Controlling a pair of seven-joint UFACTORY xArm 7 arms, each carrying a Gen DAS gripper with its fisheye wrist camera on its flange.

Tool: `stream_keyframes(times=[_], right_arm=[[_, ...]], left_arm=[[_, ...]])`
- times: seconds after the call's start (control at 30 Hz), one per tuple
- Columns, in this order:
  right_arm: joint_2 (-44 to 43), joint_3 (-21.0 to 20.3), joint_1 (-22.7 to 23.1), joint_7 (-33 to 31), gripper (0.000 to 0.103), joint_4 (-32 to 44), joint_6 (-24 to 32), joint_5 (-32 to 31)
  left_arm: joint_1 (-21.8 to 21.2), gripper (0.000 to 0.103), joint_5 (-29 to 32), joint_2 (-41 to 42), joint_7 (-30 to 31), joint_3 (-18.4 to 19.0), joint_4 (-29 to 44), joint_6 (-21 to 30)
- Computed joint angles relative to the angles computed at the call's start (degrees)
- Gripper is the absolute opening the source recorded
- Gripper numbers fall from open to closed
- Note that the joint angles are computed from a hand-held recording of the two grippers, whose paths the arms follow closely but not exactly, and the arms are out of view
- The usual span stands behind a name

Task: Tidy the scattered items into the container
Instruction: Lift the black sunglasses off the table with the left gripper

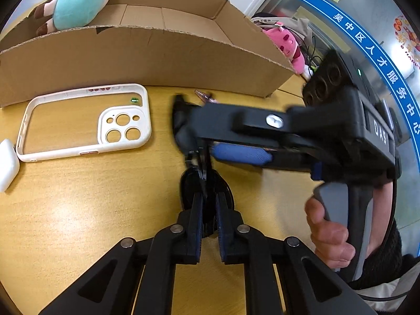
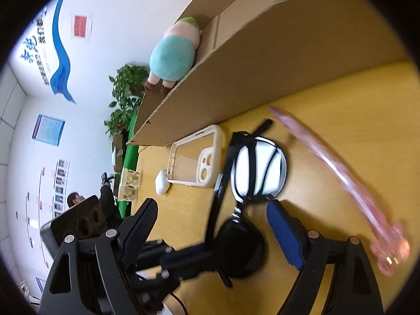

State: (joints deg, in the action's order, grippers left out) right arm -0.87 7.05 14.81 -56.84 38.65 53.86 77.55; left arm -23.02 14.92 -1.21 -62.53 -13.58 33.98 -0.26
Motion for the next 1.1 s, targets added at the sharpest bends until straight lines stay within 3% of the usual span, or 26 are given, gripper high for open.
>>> stream_keyframes(times=[0.03, 0.1, 0.13, 0.2, 0.3, 0.33, 0.37, 0.43, 0.63, 0.83, 0.97, 1.1], right_arm=[[0.08, 0.57, 0.54, -0.02, 0.084, 0.44, -0.98, -0.32], [-0.74, 1.93, 2.06, 1.18, 0.066, 0.61, -5.32, -2.78], [-0.66, 2.14, 2.43, 1.90, 0.037, 0.58, -6.33, -4.30], [0.83, 1.47, 2.33, 1.23, 0.033, 0.80, -4.03, -3.56], [-0.37, 1.65, 2.55, 0.03, 0.032, -0.19, -5.04, -2.87], [-1.08, 1.67, 2.71, -0.69, 0.026, -0.64, -5.35, -2.47], [-1.79, 1.34, 2.64, -1.89, 0.011, -0.96, -4.30, -1.81], [-3.74, 0.61, 2.40, -3.12, 0.010, -1.99, -2.87, -1.46], [-4.76, -1.57, 1.00, -3.23, 0.010, -2.31, 1.90, -1.39], [-9.15, -1.50, 1.39, -4.23, 0.008, -3.32, 1.26, 0.88], [-12.48, -1.65, 2.27, -3.35, 0.007, -2.19, -0.47, 1.11], [-14.61, -2.04, 3.03, -2.35, 0.007, 0.57, -3.05, 0.25]], left_arm=[[0.64, 0.009, 2.03, -0.14, -1.91, -0.07, -0.07, 0.20], [1.50, 0.009, 3.74, -0.52, -3.67, -0.12, -0.59, 0.03], [0.80, 0.009, 1.26, -0.74, -1.72, 0.46, -1.36, -0.71], [0.65, 0.009, -0.81, -0.90, -0.16, 0.44, -2.27, -2.43], [3.58, 0.009, 5.07, -0.60, -4.48, -1.80, -1.41, -1.75], [3.66, 0.008, 5.94, -0.54, -4.88, -1.80, -1.28, -2.02], [4.72, 0.007, 9.20, -0.59, -7.38, -2.48, -0.78, -1.63], [5.65, 0.006, 13.90, -1.04, -10.83, -2.97, -0.10, -0.85], [6.40, 0.006, 16.94, -2.79, -12.22, -3.68, -0.02, 0.44], [12.38, 0.005, 20.47, -5.91, -13.50, -7.90, -0.65, -2.05], [14.21, 0.006, 18.60, -7.76, -8.62, -8.52, 0.26, -2.70], [13.41, 0.006, 15.52, -7.35, -1.87, -5.83, 3.02, -3.77]])
